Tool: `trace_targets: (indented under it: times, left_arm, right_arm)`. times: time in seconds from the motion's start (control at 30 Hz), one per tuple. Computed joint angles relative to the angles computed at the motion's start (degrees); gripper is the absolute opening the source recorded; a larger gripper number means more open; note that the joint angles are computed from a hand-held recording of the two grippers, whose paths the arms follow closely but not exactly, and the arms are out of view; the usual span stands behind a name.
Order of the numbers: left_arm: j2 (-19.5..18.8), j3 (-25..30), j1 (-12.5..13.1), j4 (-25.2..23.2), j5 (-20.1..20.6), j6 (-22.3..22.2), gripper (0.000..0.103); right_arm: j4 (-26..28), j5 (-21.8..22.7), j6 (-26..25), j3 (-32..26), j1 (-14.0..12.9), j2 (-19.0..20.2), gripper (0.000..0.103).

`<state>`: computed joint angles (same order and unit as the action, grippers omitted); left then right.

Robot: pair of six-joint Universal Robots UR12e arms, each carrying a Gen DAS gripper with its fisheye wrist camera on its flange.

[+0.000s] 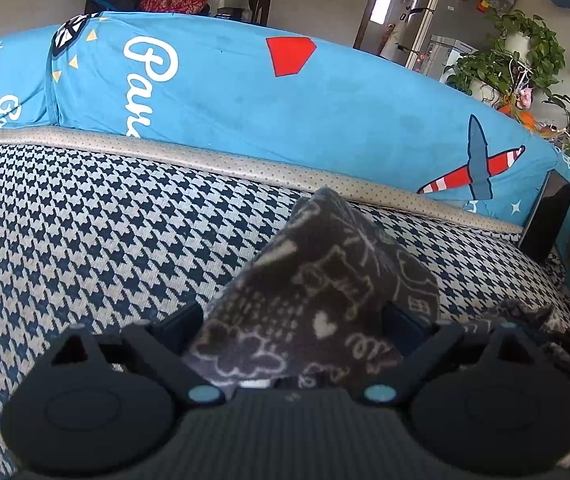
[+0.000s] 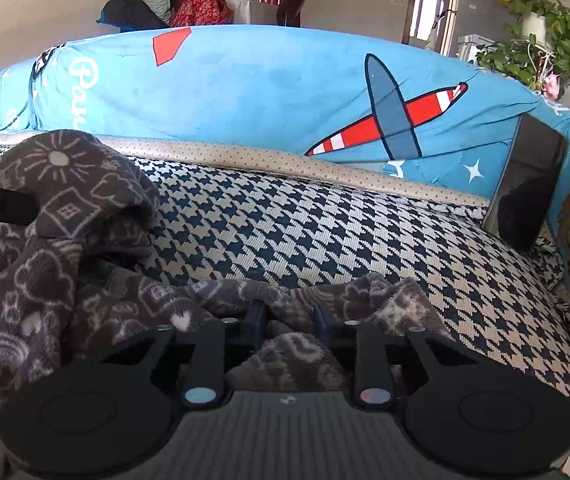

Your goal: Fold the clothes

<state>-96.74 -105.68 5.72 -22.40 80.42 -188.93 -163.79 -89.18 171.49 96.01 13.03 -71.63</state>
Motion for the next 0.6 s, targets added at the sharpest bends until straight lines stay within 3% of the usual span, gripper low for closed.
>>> trace_targets:
  times: [0.17, 0.27, 0.33, 0.4, 0.53, 0.6]
  left_arm:
    - [0.3, -0.42, -0.38, 2.69, 3.42, -1.55, 0.089]
    - [0.4, -0.7, -1.2, 6.39, 10.33, -2.39, 0.086]
    - [0.3, -0.78, -1.78, 8.94, 15.53, -2.88, 0.086]
    - [0.29, -0.67, -1.76, 9.96, 19.05, -4.63, 0.086]
    - [0.82, 0.02, 0.38, 5.85, 18.74, -9.91, 0.085]
    - [1.09, 0.11, 1.43, 3.62, 16.42, -11.62, 0.086]
  right_arm:
    - [-5.1, -1.06, 2.79, 0.28, 0.24, 0.01, 0.009]
    - [-10.46, -3.72, 5.08, 0.12, 0.73, 0.27, 0.006]
    - [-14.32, -6.2, 9.66, -0.15, 0.94, 0.43, 0.006]
    - [-18.43, -11.75, 13.67, -0.62, 1.65, 0.89, 0.006]
    - [-25.38, -23.54, 15.7, -1.98, 3.2, 2.39, 0.006]
    - [-23.02, -24.14, 15.89, -2.14, 3.11, 2.12, 0.008]
